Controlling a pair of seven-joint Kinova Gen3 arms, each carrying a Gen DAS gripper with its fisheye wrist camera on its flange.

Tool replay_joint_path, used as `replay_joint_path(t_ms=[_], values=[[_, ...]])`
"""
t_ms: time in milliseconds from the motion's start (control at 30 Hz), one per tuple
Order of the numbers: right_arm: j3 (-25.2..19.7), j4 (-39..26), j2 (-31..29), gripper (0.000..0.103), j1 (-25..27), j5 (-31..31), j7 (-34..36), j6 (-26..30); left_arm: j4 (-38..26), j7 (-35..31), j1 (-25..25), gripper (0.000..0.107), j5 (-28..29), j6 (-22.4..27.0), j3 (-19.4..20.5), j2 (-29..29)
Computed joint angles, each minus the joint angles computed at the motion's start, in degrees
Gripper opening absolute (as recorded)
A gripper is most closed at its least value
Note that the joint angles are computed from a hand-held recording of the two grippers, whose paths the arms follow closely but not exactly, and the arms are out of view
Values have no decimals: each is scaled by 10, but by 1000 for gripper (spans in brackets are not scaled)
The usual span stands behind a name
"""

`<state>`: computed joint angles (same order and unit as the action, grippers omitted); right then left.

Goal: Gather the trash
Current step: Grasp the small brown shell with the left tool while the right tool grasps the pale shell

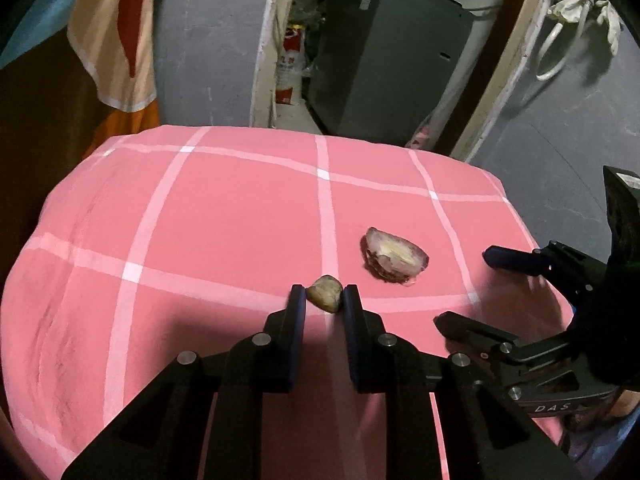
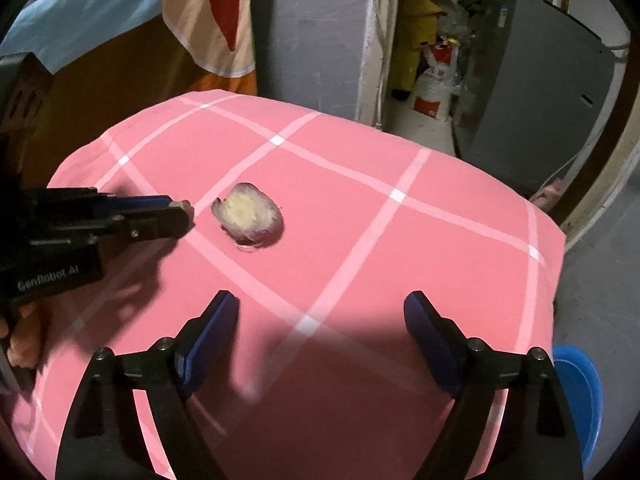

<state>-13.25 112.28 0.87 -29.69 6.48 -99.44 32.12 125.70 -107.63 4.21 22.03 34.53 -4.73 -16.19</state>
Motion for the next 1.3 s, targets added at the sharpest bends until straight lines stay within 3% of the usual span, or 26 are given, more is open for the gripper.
replay_joint_path(t_ms=[133,467,767,933,1167,1300], values=[[2,-17,11,75,4,-39,43,9,11,38,-16,15,0,-15,-3,-12],[2,-47,36,70,-3,-59,74,19,20,105,-30,15,-6,-27,-20,-33],[5,-64,57,50,-10,-56,77,5,16,125,-27,15,-21,-23,-16,-35],[2,-61,56,32,-8,-69,96,-1,16,122,-25,15,-26,-28,-19,-32],[5,-46,41,27,-10,-71,85,-16,35,111,-9,14,-23,-58,-22,-47],[3,-4,3,27,-10,-57,54,-64,58,101,15,13,-29,-100,-14,-77]])
